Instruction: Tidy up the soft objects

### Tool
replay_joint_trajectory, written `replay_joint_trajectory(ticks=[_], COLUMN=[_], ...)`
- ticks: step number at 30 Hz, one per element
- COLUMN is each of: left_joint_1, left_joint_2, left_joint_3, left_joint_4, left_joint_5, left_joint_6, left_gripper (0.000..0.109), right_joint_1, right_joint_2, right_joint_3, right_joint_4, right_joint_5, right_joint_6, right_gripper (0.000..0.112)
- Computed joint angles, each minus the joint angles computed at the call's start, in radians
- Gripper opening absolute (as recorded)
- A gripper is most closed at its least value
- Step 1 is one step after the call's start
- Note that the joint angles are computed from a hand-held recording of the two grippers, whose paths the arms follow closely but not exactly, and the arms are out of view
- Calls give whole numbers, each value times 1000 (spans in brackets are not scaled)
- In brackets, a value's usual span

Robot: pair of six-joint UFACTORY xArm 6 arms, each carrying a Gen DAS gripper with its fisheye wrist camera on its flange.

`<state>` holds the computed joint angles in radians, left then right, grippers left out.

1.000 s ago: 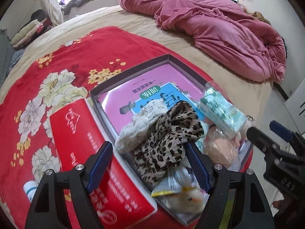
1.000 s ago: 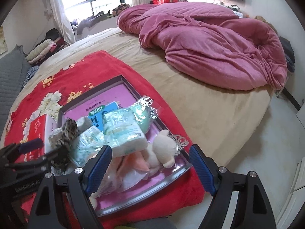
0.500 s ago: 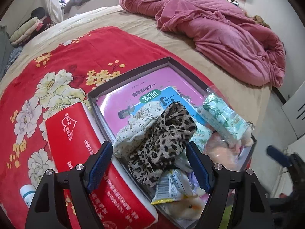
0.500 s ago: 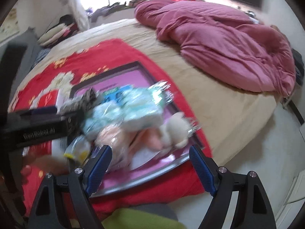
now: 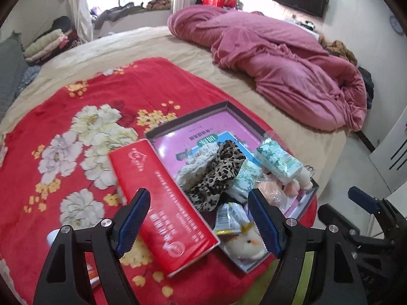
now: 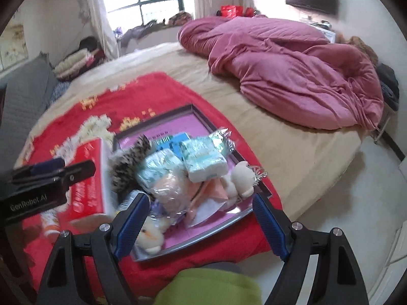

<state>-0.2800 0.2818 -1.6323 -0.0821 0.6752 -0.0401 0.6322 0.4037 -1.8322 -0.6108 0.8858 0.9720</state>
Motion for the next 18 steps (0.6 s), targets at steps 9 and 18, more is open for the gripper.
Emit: replay_joint_trajectory(ticks=[9,18], left_joint_1=[25,71], left_joint_2=[-150,-265], left_joint_3=[160,293], left_joint_4=[15,-14], left_joint_5=[-34,-60], left_joint_6=[-4,26], left_gripper=[80,80], right_joint_1=[64,121], right_joint_2=[11,46], right_joint_3=[-92,-154], right_joint_4=[-70,-96], right_joint_5=[83,118], right_joint_6=[11,52], right_gripper=[83,83])
